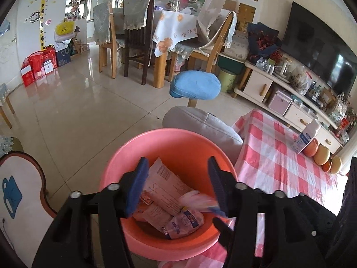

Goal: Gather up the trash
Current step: 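Open both tools to drop the pouch and bottle into the basin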

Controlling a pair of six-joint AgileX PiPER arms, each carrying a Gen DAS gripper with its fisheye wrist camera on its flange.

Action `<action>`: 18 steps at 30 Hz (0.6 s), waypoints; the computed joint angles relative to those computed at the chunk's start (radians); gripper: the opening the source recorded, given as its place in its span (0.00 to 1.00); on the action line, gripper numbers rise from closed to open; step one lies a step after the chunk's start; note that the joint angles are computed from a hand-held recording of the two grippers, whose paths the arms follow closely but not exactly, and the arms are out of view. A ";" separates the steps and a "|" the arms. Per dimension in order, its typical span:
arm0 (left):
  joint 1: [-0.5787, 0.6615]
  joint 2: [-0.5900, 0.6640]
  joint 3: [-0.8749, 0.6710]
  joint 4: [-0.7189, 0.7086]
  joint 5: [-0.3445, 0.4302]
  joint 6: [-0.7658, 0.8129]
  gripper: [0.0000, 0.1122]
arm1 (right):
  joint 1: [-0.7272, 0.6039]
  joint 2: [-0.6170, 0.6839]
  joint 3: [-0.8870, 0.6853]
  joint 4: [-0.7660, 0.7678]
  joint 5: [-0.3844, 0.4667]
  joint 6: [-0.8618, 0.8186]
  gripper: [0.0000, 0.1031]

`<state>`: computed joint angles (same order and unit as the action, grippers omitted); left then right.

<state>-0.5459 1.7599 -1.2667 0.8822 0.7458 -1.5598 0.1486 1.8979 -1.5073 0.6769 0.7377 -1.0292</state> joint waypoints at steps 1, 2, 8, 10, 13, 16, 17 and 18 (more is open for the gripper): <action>-0.002 0.002 -0.003 0.000 0.005 0.003 0.57 | -0.004 -0.003 0.007 0.012 -0.004 -0.009 0.70; -0.005 0.005 -0.009 0.000 0.012 0.008 0.58 | -0.012 -0.006 0.015 0.032 -0.002 -0.024 0.72; -0.022 0.010 -0.027 0.011 0.034 0.011 0.66 | -0.052 -0.041 0.077 0.073 -0.056 -0.056 0.80; -0.034 0.019 -0.044 0.018 0.052 0.014 0.72 | -0.070 -0.046 0.089 0.075 -0.071 -0.049 0.83; -0.053 0.031 -0.072 0.024 0.083 0.026 0.76 | -0.099 -0.057 0.109 0.087 -0.081 -0.054 0.84; -0.074 0.055 -0.116 0.021 0.119 0.053 0.80 | -0.125 -0.065 0.130 0.099 -0.095 -0.070 0.87; -0.081 0.066 -0.134 0.018 0.132 0.069 0.81 | -0.135 -0.066 0.136 0.106 -0.097 -0.079 0.87; -0.087 0.075 -0.152 0.015 0.146 0.083 0.81 | -0.144 -0.071 0.143 0.115 -0.099 -0.087 0.88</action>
